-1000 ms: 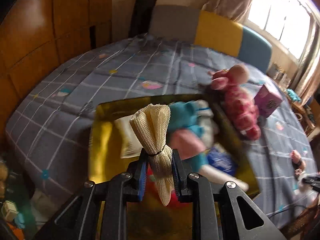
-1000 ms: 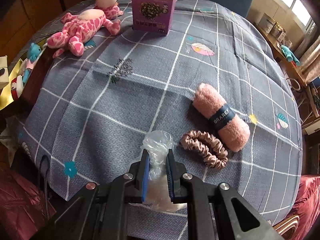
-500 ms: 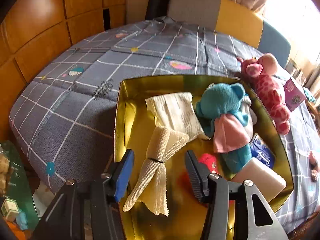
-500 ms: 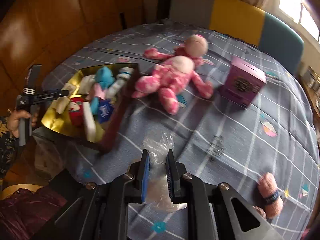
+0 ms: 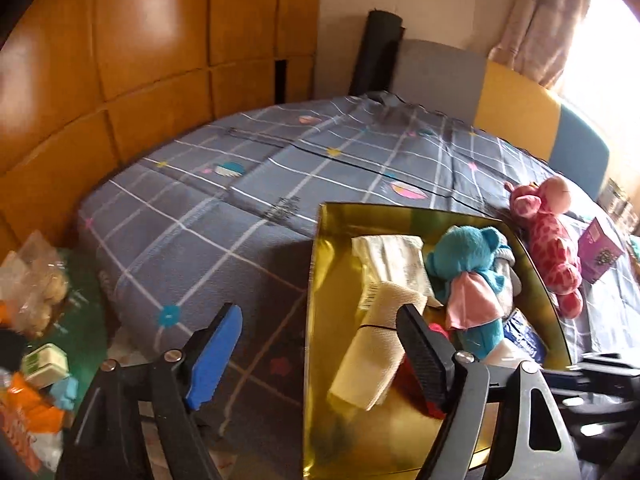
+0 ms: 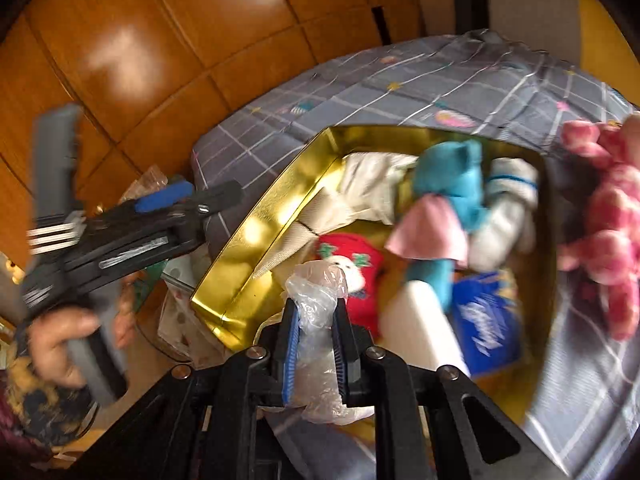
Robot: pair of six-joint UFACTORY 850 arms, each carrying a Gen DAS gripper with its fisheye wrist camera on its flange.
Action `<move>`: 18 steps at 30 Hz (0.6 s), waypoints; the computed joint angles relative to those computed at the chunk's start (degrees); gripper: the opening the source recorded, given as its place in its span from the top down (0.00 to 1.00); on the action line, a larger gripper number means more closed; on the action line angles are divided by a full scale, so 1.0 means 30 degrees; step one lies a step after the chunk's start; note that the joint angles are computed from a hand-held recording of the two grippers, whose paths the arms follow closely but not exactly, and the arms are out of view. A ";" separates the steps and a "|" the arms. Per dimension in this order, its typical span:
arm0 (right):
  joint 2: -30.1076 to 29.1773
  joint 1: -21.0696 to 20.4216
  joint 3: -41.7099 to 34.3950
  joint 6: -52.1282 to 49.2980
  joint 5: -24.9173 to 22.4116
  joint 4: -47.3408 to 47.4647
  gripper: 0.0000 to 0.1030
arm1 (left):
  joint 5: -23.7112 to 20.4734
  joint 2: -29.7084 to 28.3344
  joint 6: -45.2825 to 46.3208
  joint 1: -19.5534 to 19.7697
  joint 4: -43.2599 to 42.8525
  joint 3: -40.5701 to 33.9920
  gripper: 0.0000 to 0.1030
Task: Organize soft objects
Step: 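Lower the plastic bag into the tray and open the right tool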
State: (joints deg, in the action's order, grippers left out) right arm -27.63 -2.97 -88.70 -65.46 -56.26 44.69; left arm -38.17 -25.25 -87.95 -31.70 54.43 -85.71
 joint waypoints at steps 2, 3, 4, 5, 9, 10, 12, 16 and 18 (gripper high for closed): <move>-0.0186 0.0559 0.0174 0.0137 0.0727 -0.0348 0.84 | -0.0970 0.0163 -0.0965 -0.0321 0.0983 0.0134 0.13; -0.0282 0.0738 0.0248 0.0180 0.1067 -0.0496 0.83 | -0.1340 0.0254 -0.1443 -0.0481 0.1514 0.0209 0.12; -0.0313 0.0989 0.0375 0.0397 0.1657 -0.0786 0.83 | -0.1664 0.0333 -0.1821 -0.0632 0.1963 0.0273 0.09; -0.0308 0.1229 0.0515 0.0578 0.2250 -0.1131 0.82 | -0.1898 0.0403 -0.2051 -0.0734 0.2281 0.0335 0.06; -0.0389 0.1518 0.0767 0.0813 0.3137 -0.1318 0.79 | -0.2675 0.0640 -0.2756 -0.1176 0.3597 0.0421 0.02; -0.0360 0.1449 0.0768 0.0884 0.2834 -0.1100 0.76 | -0.2837 0.0682 -0.2813 -0.1280 0.3872 0.0425 0.02; -0.0285 0.1163 0.0702 0.0823 0.2167 -0.0721 0.67 | -0.2868 0.0787 -0.2826 -0.1401 0.4107 0.0463 0.01; 0.0302 0.0762 0.1120 0.0606 0.2029 -0.0015 0.59 | -0.2818 0.0725 -0.2606 -0.1522 0.4113 0.0266 0.01; 0.0833 0.0605 0.1637 0.0107 0.2521 0.0308 0.59 | -0.2820 0.0693 -0.2573 -0.1581 0.4087 0.0201 0.01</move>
